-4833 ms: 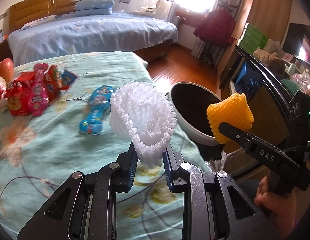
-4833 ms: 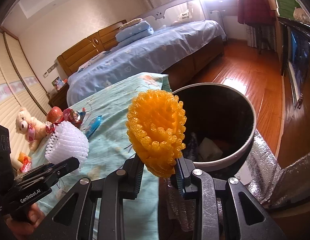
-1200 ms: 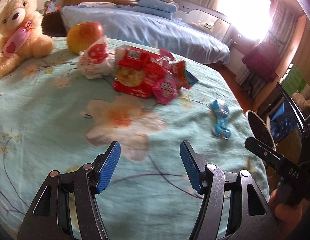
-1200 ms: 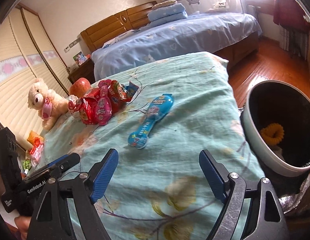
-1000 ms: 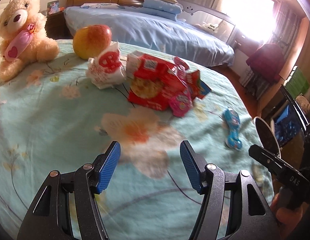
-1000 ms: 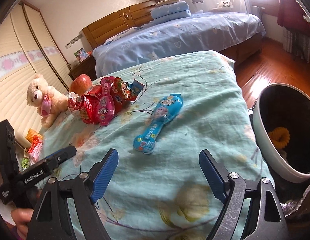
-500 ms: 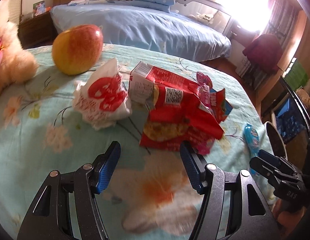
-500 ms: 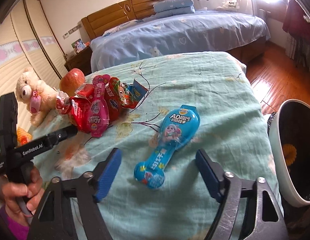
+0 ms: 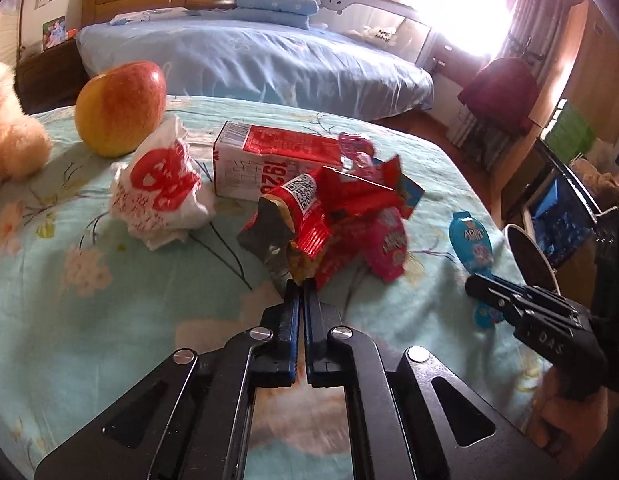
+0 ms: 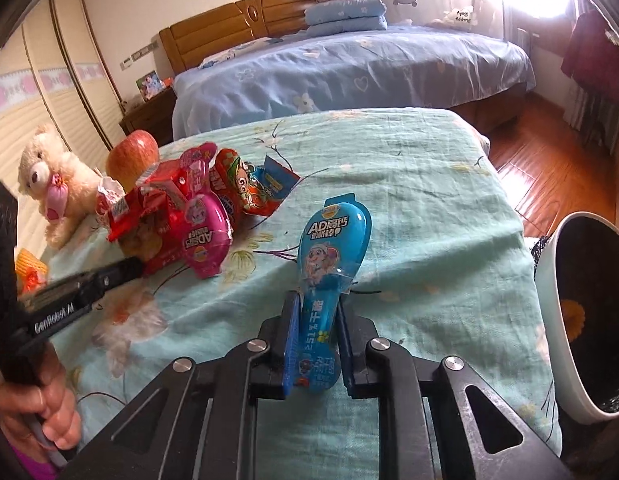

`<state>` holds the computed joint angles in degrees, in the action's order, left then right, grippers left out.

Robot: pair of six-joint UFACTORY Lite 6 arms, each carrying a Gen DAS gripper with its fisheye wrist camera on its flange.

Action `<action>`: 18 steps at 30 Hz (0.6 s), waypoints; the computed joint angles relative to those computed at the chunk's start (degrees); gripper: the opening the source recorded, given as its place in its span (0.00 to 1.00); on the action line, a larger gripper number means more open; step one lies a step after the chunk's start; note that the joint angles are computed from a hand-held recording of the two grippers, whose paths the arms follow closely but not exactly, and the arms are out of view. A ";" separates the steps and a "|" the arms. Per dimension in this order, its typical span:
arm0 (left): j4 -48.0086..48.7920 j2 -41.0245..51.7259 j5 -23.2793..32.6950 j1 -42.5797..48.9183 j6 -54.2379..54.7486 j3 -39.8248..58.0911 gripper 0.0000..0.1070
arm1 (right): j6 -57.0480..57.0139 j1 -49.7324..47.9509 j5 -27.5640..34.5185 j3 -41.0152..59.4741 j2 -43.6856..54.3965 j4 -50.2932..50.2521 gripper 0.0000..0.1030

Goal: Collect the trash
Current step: 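Grasp the red snack wrapper with the left tool while the right tool grasps the blue candy tube, then carry the wrapper and blue candy tube over the bin and open both tools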

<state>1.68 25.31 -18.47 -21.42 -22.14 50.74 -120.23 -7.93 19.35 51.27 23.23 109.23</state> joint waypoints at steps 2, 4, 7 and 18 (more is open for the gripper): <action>-1.65 -2.51 -1.52 -0.94 0.13 -3.27 0.01 | 0.00 -0.75 1.44 -1.24 -1.22 -0.36 0.17; -3.48 -4.89 -2.56 -2.06 0.51 -6.09 0.01 | 0.24 -1.62 2.61 -2.74 -2.81 -1.27 0.17; -7.58 -7.08 -3.16 -4.49 2.51 -8.32 0.01 | 1.48 -3.37 4.32 -4.46 -4.71 -3.55 0.16; -16.01 -10.70 -4.58 -13.80 3.97 -10.83 0.01 | 6.26 -12.28 9.59 -9.03 -10.32 -12.72 0.16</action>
<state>-14.33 14.61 -23.05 -35.21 -18.17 39.91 -113.97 -20.21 28.94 42.24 12.91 96.51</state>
